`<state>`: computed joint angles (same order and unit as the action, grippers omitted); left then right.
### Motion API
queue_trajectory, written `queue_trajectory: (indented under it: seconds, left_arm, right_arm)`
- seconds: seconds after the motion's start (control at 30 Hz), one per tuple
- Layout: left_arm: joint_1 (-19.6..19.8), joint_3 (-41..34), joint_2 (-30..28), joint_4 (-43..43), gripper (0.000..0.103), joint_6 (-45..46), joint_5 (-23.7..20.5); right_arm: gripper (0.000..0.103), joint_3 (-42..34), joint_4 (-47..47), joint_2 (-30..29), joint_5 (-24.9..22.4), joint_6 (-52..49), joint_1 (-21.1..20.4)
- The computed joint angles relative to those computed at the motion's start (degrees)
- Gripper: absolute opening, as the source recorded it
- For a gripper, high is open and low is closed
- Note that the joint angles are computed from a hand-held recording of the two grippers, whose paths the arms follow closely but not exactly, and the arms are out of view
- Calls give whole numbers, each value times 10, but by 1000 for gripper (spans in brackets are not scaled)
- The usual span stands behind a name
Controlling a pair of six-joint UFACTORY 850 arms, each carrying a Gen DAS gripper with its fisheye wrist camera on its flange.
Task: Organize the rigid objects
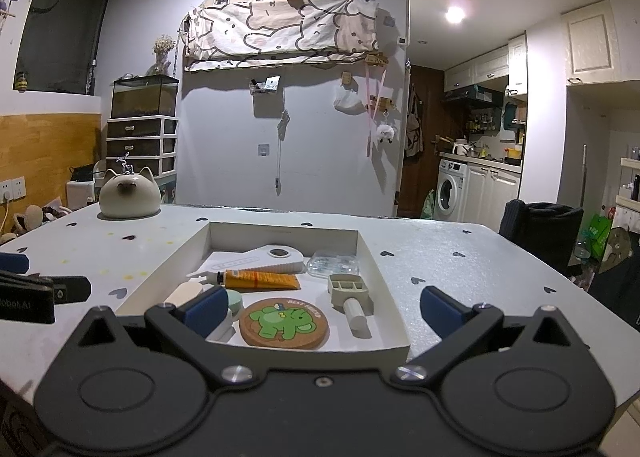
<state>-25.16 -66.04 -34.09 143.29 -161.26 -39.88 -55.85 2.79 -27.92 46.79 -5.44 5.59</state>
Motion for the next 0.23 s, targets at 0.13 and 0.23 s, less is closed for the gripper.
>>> queue_trajectory:
  seconds: [0.13,0.23]
  left_arm:
    - [1,3,1,0,103,0,1]
    - [1,3,1,-1,103,1,1]
  right_arm:
    - [103,0,-1,0,0,0,-1]
    - [103,0,-6,-1,1,3,-3]
